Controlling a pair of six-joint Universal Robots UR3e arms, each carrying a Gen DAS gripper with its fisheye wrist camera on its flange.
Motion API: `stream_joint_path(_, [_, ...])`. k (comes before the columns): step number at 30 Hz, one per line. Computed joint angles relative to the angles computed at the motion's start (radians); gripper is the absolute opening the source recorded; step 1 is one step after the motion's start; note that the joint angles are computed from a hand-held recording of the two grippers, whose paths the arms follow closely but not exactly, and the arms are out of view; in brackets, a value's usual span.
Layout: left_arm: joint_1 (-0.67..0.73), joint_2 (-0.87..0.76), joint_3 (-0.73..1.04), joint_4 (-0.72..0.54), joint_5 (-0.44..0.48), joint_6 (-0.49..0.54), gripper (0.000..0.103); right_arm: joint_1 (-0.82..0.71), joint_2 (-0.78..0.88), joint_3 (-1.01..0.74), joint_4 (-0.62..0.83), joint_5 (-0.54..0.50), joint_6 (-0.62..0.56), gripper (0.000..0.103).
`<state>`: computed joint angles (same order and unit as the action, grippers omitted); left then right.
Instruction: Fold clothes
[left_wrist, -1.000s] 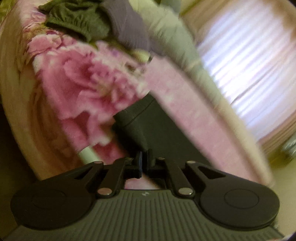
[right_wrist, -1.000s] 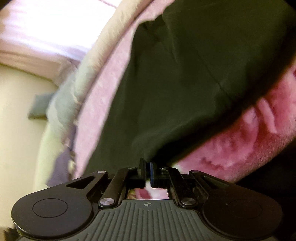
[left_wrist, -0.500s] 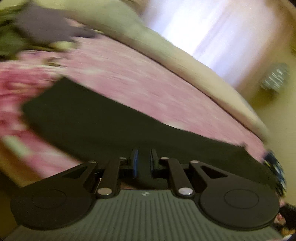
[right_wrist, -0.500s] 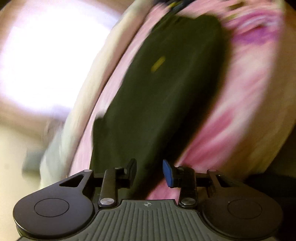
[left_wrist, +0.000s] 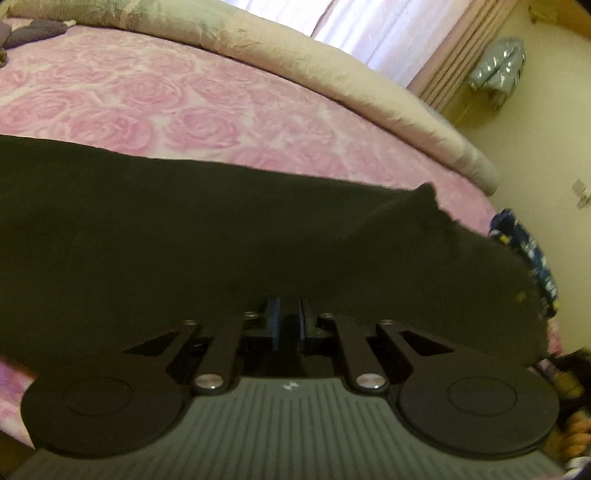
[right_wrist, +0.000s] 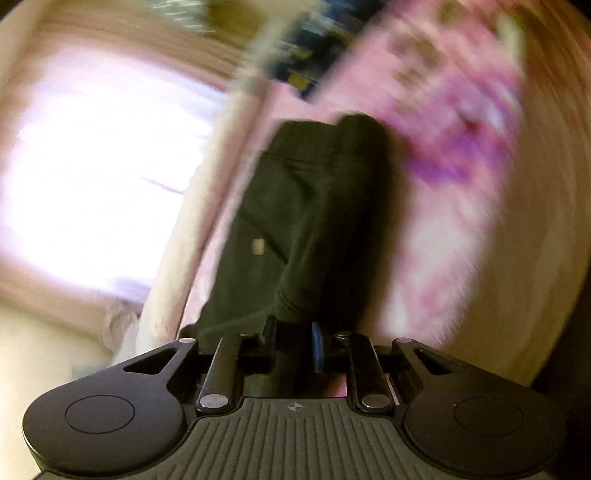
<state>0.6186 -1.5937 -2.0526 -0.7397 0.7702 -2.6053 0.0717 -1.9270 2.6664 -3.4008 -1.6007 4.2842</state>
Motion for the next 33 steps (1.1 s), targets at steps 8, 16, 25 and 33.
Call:
stream_joint_path(8, [-0.012, 0.002, 0.053, -0.037, 0.035, 0.037, 0.002, 0.007, -0.032, -0.161, 0.360, -0.007, -0.136, 0.061])
stream_joint_path(16, [-0.080, -0.106, 0.347, -0.242, -0.062, 0.126, 0.009, -0.275, -0.160, -0.382, 0.685, 0.126, -0.632, 0.066])
stream_joint_path(25, [-0.367, -0.514, 0.897, -0.245, -0.050, -0.059, 0.026, -0.624, 0.370, -0.672, 0.553, 0.542, -0.786, 0.066])
stream_joint_path(33, [-0.493, -0.877, 1.460, -0.436, -0.043, -0.118, 0.045, -0.718, 0.538, -0.795, 0.714, 0.829, -0.924, 0.033])
